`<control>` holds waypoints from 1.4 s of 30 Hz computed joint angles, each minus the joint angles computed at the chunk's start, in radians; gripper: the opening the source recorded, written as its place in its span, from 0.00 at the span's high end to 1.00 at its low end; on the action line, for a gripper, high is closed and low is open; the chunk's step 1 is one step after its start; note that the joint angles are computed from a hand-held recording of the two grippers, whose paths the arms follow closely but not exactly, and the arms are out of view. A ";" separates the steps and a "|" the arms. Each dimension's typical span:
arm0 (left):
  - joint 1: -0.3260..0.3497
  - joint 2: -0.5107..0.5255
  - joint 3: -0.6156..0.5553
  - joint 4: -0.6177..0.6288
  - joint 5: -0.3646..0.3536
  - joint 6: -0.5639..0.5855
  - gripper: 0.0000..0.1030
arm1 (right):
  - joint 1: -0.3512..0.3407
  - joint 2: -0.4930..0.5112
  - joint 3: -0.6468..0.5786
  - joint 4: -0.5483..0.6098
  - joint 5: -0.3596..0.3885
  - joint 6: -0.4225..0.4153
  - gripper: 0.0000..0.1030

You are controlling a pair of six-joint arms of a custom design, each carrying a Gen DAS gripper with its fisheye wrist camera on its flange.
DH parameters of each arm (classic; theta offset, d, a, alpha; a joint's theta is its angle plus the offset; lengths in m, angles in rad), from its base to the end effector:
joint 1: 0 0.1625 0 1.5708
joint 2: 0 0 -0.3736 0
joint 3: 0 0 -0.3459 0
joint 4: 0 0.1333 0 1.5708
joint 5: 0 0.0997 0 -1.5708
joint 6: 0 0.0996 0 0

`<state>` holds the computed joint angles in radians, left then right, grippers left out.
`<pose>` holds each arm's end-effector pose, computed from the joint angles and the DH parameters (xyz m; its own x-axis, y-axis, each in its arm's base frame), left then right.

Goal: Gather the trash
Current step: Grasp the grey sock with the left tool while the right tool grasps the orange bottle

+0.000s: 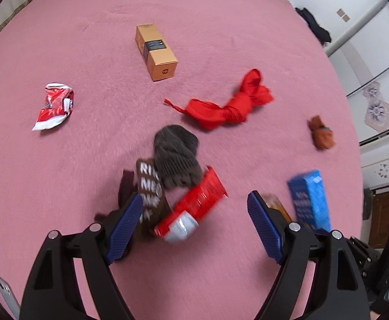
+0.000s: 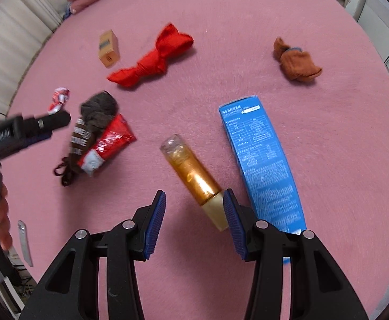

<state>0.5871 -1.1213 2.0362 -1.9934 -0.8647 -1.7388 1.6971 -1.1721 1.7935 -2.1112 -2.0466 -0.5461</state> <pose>-0.2445 -0.4004 0.1110 -0.6956 -0.6156 -0.3704 -0.2865 0.7104 -0.6428 0.1523 -0.5033 0.2091 -0.6844 -0.6406 0.3481 -0.5629 0.7677 0.3063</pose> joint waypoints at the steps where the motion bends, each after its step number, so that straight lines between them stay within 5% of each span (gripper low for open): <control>1: 0.024 0.005 0.002 -0.020 0.001 0.022 0.22 | -0.003 0.015 0.001 -0.011 -0.014 -0.008 0.56; 9: 0.149 0.064 -0.040 -0.061 0.004 0.119 0.23 | -0.020 0.087 0.009 -0.072 -0.052 -0.083 0.56; 11: 0.167 0.073 -0.039 -0.093 -0.003 0.145 0.52 | -0.021 0.093 0.005 -0.068 -0.047 -0.082 0.55; 20: 0.174 0.074 -0.049 -0.064 -0.014 0.133 0.66 | -0.009 0.099 0.046 -0.115 -0.072 -0.141 0.62; 33: 0.010 -0.003 0.048 -0.152 0.004 0.052 0.68 | -0.034 -0.008 0.004 0.074 0.060 0.018 0.69; 42: -0.142 0.104 0.011 -0.205 -0.083 -0.032 0.68 | -0.064 -0.169 0.024 0.190 0.123 0.103 0.70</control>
